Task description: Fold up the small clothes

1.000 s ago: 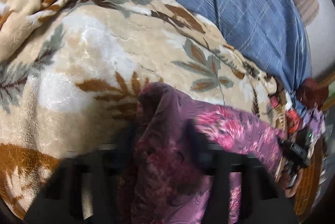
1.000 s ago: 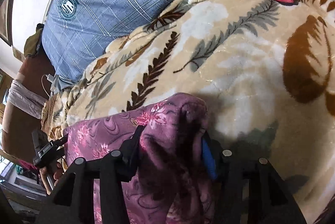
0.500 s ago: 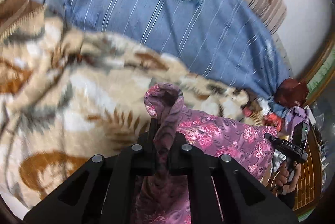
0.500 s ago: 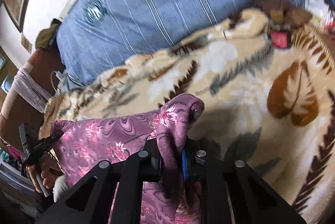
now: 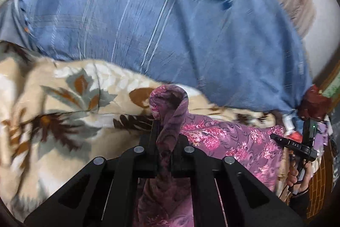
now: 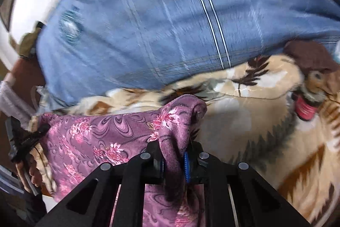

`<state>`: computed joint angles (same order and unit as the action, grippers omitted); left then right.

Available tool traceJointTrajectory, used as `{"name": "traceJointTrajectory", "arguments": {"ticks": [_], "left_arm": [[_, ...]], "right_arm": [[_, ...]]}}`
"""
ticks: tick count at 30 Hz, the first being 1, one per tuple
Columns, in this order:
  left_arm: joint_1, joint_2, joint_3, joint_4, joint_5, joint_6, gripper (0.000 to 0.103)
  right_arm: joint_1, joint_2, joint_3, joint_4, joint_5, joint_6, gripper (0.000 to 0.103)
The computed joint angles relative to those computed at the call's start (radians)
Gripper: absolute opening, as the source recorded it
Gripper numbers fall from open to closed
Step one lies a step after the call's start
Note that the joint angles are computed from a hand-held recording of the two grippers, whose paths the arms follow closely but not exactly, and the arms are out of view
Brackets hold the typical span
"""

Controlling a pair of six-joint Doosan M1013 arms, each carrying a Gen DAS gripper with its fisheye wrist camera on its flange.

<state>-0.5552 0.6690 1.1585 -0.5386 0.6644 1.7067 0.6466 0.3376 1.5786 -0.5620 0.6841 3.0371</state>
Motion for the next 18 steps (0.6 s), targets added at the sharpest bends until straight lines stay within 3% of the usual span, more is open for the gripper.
{"name": "traceJointTrajectory", "arguments": {"ticks": [3, 8, 10, 11, 12, 14, 15, 16, 18], "left_arm": [[0.011, 0.079, -0.082, 0.015, 0.066, -0.052, 0.005], [0.029, 0.124, -0.101, -0.025, 0.115, -0.05, 0.01], [0.032, 0.121, -0.092, -0.025, 0.128, -0.034, 0.027], [0.036, 0.111, -0.088, -0.011, 0.145, -0.054, 0.029], [0.039, 0.093, -0.072, -0.014, 0.139, -0.061, 0.033], [0.048, 0.017, 0.023, -0.053, 0.058, -0.039, 0.053], [0.046, -0.019, 0.064, -0.022, 0.032, -0.059, 0.059], [0.04, -0.065, 0.122, 0.017, -0.001, -0.072, 0.059], [0.036, -0.136, 0.22, -0.016, -0.04, -0.018, 0.059]], "right_arm": [[-0.06, 0.051, -0.013, 0.139, -0.022, -0.122, 0.012], [-0.094, 0.094, -0.015, 0.209, -0.033, -0.19, 0.015], [-0.095, 0.1, -0.013, 0.214, -0.024, -0.171, 0.029], [-0.095, 0.097, -0.013, 0.218, -0.01, -0.161, 0.033], [-0.09, 0.082, -0.006, 0.224, -0.005, -0.134, 0.038], [-0.054, 0.047, 0.004, 0.131, 0.023, -0.024, 0.038], [-0.021, 0.023, 0.013, 0.045, 0.046, 0.061, 0.049], [0.016, -0.004, 0.03, -0.033, 0.053, 0.149, 0.07], [0.091, -0.043, 0.071, -0.187, 0.049, 0.333, 0.077]]}}
